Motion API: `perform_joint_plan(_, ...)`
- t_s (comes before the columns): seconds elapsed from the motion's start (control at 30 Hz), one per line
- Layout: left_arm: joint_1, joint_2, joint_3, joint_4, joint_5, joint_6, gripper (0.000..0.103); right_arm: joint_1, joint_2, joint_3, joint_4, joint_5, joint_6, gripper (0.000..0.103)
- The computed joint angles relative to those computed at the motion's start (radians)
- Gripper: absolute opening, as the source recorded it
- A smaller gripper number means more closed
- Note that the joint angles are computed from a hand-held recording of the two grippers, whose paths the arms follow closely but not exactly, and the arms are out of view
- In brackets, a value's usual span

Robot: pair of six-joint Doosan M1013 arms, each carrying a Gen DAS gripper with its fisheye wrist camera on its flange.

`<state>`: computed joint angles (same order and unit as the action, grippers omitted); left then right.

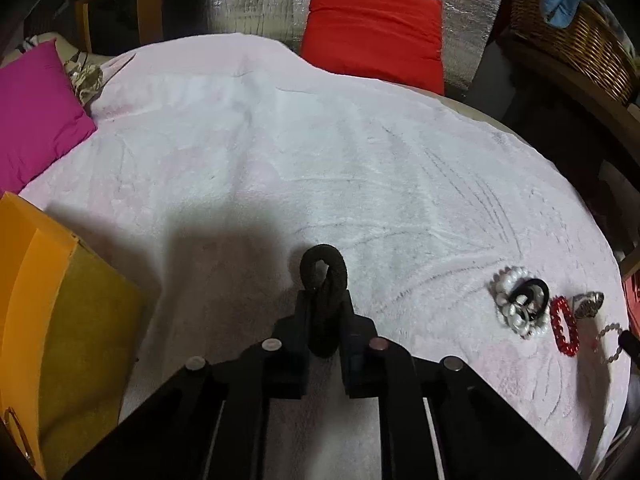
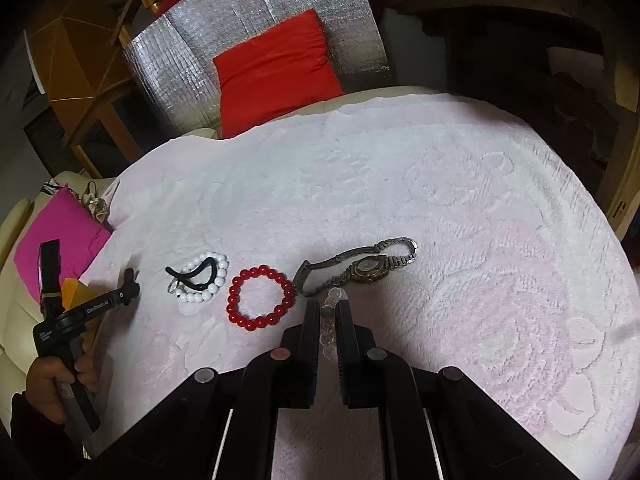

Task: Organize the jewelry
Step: 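Carry both held pieces into the orange box and open both tools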

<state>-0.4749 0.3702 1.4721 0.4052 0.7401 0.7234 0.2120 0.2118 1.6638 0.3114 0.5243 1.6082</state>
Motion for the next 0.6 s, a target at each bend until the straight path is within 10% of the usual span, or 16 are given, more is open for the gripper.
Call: perform_joint_plan(0.6, -0.119, -0.158, 0.142, 0.130, -0.134, -0.063, 0.011, -0.075, -0.095, 0.096, 0.686, 0.029, -0.577, 0.009)
